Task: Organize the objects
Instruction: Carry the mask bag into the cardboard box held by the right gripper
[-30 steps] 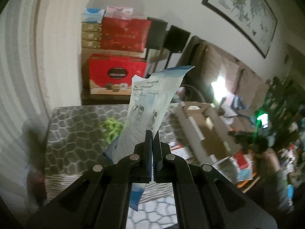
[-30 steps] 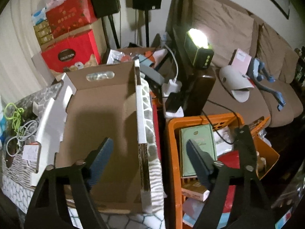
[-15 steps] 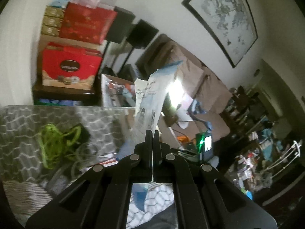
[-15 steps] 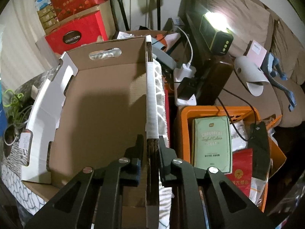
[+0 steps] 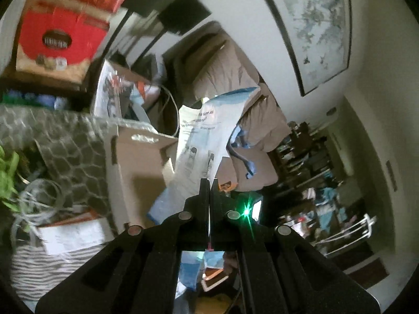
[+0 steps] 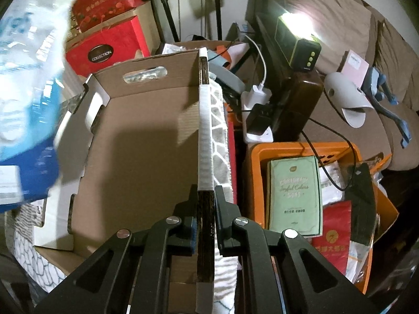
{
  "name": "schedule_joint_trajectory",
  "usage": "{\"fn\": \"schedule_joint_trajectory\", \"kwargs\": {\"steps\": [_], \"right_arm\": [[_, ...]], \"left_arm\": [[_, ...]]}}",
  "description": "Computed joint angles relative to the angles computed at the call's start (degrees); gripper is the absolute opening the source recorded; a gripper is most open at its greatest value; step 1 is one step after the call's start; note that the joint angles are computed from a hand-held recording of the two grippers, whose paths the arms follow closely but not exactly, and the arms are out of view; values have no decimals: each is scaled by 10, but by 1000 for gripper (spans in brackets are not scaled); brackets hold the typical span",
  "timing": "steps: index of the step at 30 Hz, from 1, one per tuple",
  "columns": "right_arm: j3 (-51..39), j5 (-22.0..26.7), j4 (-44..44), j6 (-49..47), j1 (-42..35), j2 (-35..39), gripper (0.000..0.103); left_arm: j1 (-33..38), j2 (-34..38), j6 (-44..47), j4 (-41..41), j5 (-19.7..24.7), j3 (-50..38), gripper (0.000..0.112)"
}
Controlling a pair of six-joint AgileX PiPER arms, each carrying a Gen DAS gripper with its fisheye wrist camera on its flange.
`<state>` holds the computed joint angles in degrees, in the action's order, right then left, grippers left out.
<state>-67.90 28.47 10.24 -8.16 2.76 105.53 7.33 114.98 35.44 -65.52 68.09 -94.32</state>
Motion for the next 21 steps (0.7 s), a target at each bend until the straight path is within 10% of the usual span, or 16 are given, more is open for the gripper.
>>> {"fn": "schedule_joint_trajectory", "kwargs": {"steps": [21], "right_arm": [[-2,6,11,-10,-2,-1,10]], "left_arm": [[-79,137,-64,11,-90,-13,0]]}}
